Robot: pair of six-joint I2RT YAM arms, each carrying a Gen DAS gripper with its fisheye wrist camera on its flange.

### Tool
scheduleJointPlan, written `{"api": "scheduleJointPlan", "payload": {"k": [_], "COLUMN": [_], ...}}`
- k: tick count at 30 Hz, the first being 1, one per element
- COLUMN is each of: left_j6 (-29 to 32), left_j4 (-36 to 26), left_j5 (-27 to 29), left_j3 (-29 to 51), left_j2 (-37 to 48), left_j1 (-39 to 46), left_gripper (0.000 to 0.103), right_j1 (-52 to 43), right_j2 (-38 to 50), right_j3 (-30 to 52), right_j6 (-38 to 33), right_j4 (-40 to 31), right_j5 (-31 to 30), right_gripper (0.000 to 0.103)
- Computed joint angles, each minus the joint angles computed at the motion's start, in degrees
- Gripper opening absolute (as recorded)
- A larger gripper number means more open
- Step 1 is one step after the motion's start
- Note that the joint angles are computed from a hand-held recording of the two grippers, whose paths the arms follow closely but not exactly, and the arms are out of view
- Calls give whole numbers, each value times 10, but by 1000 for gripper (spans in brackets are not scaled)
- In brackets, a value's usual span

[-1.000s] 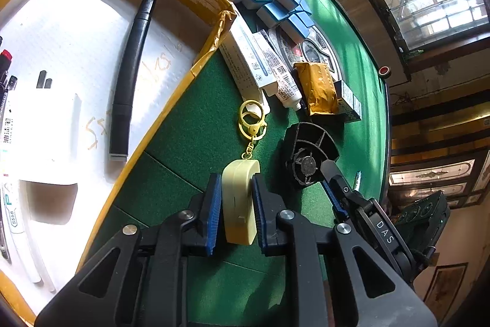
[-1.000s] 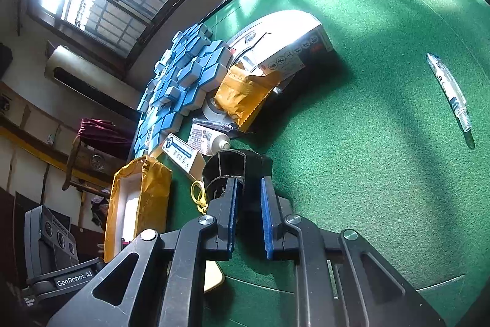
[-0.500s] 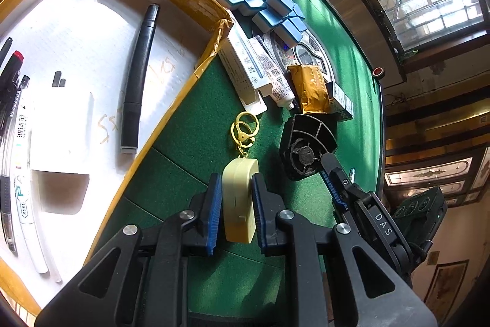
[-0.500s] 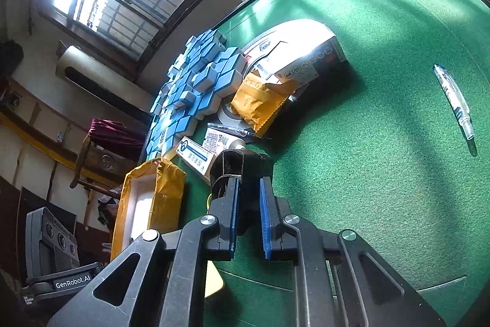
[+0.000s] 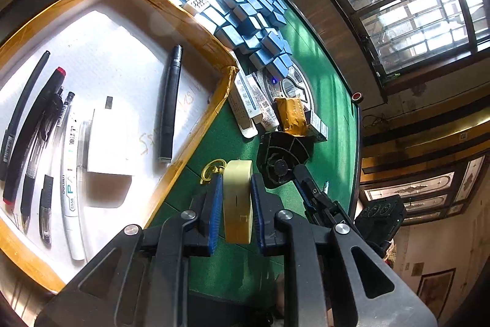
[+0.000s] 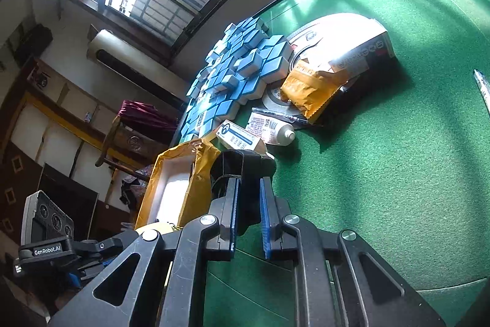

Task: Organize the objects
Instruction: 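Carry both items to tray and release them from both tools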

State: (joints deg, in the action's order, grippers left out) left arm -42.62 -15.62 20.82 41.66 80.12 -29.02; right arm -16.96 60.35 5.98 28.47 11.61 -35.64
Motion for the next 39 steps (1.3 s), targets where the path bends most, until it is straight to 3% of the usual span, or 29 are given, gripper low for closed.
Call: {"api": "scheduleJointPlan", "payload": {"k": [10, 15, 23, 31, 39], "left_j6": [57, 94, 136, 166, 203], "left_j4": [-47, -58, -23, 12, 25], "left_j5": [52, 72, 85, 116, 140], "left_j3": [-17, -1, 31, 66, 103], "left_j2": [-92, -87, 12, 144, 219], "left_j1": [131, 204, 244, 274, 292], "left_gripper": [16, 16, 16, 16, 16], "right_j1": [68, 193, 366, 393, 415], "right_j2": [-13, -80, 78, 246, 316], "right_j3": [-3, 25, 139, 231, 286], "right_j6": [8, 63, 122, 127, 128], "right_j4": [15, -44, -31, -1, -15], "right_j5": [10, 89, 238, 264, 300], "right_gripper": [12, 12, 12, 12, 12]}}
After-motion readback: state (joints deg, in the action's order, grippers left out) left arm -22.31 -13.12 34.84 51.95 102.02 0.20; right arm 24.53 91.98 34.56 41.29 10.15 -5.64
